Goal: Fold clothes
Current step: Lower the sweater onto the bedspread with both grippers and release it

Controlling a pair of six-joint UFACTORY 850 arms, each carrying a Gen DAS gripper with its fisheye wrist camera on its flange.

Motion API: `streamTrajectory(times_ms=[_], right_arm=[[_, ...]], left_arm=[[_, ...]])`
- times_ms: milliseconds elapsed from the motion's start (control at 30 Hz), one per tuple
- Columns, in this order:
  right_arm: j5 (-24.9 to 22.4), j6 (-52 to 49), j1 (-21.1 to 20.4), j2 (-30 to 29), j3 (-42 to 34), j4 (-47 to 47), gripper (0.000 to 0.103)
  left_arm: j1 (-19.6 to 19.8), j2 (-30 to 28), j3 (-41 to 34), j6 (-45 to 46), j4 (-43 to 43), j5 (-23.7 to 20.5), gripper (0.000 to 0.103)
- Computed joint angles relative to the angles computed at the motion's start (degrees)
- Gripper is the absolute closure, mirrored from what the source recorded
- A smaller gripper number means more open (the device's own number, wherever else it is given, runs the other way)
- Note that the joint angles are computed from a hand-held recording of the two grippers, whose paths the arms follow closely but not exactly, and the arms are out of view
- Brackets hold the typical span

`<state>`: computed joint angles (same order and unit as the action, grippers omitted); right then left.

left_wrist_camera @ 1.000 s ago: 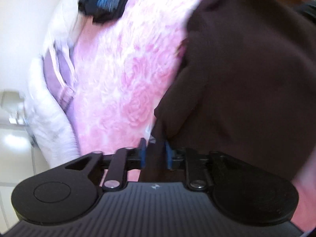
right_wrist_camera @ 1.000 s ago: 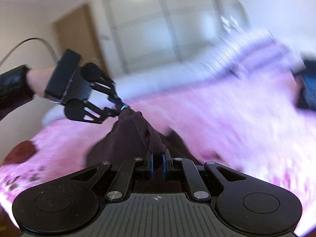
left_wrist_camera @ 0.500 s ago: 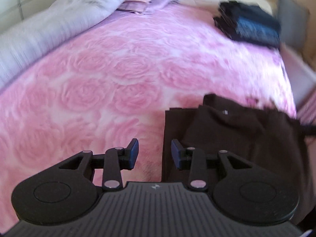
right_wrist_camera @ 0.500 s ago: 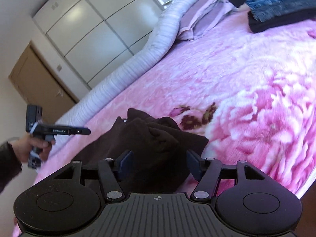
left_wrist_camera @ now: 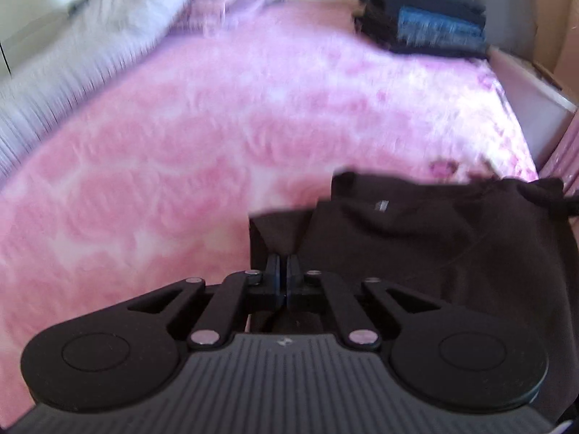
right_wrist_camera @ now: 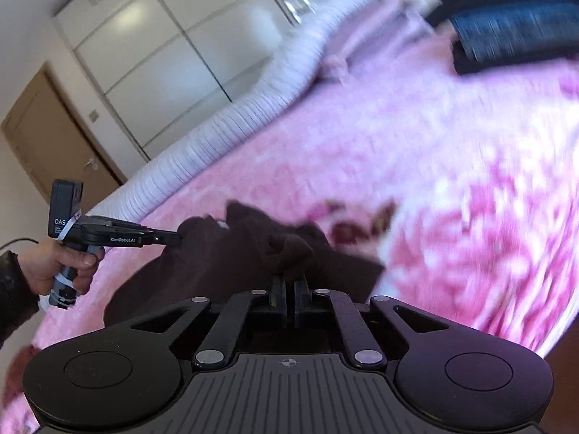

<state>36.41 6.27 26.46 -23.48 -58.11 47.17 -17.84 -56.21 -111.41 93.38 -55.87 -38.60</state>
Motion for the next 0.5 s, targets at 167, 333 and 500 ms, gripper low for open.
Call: streamTrajectory(times_ms=[167,333,500], right_arm=[[4.4,-5.3,0.5,0.0,0.0,3.2,0.101],[1.0,2.8,-1.8,-3.8,-0.8,1.6,0.101],[4.6,3.8,-1.0,-1.2,2.0,-0.2,0.101]], left_arm=[[0.2,-3.0,-4.7,0.6,-4.3,-1.4,0.102],[-0.6,-11.5,-15.3,-12.1,5.9,-3.7,0.102],[1.6,-9.0,-11.4,-1.5,-8.1,-6.2,0.102]])
